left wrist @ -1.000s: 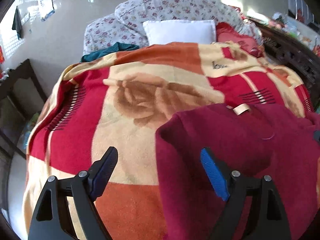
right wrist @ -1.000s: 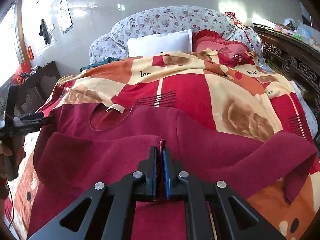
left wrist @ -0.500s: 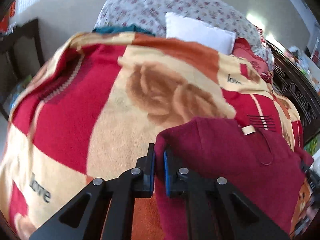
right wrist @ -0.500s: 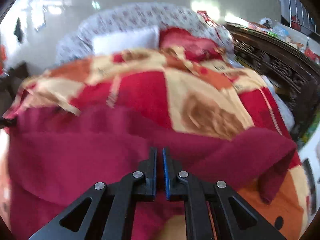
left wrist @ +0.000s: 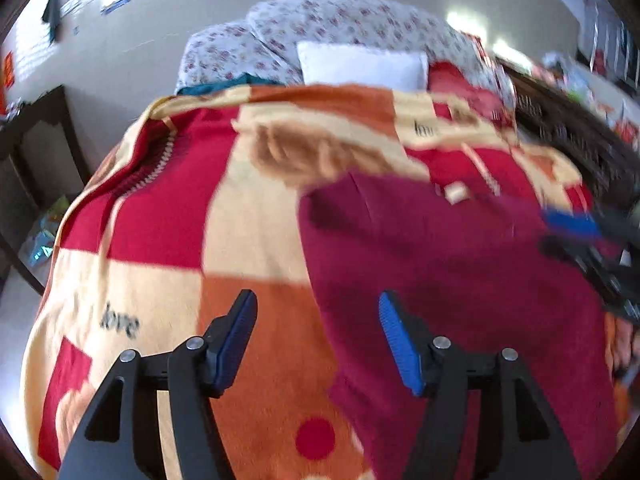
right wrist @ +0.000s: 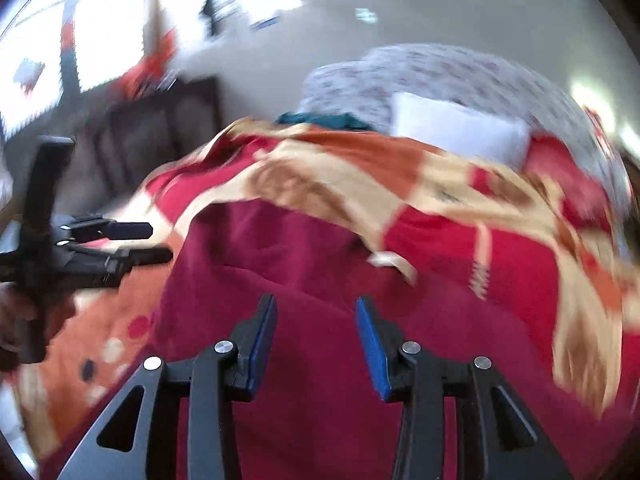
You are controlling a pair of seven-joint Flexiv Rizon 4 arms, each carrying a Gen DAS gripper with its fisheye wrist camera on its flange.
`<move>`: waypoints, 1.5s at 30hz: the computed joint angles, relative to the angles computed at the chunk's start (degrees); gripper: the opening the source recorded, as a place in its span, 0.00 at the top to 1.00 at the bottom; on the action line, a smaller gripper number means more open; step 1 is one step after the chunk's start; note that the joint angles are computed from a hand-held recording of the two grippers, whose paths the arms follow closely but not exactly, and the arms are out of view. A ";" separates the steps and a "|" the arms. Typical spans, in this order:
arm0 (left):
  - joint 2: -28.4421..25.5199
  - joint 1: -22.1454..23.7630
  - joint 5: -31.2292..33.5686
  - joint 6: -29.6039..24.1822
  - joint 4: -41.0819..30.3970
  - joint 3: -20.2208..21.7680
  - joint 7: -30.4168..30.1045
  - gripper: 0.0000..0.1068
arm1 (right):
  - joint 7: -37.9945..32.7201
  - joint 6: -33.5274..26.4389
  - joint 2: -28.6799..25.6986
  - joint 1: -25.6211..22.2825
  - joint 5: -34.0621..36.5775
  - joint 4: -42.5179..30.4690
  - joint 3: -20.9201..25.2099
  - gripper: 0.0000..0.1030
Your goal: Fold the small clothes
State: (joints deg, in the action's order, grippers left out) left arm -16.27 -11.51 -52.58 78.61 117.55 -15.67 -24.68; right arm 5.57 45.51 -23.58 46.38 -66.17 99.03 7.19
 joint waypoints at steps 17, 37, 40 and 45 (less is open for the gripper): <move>-1.69 1.74 0.73 -0.04 2.06 -1.81 -1.46 0.40 | -18.29 -1.72 -5.99 3.89 7.98 -7.02 -4.29 0.96; 0.93 -0.86 -10.06 3.48 3.42 -2.49 0.26 0.32 | 16.93 -17.72 6.38 3.97 6.30 8.26 3.81 0.57; 0.14 -2.93 -11.63 4.52 2.82 -2.23 0.74 0.29 | 23.74 -23.55 10.67 2.75 10.73 13.53 6.98 0.57; -4.76 -7.50 -0.40 6.79 0.04 2.91 -10.85 0.29 | 28.85 -25.56 14.42 -0.55 10.79 18.28 9.94 0.79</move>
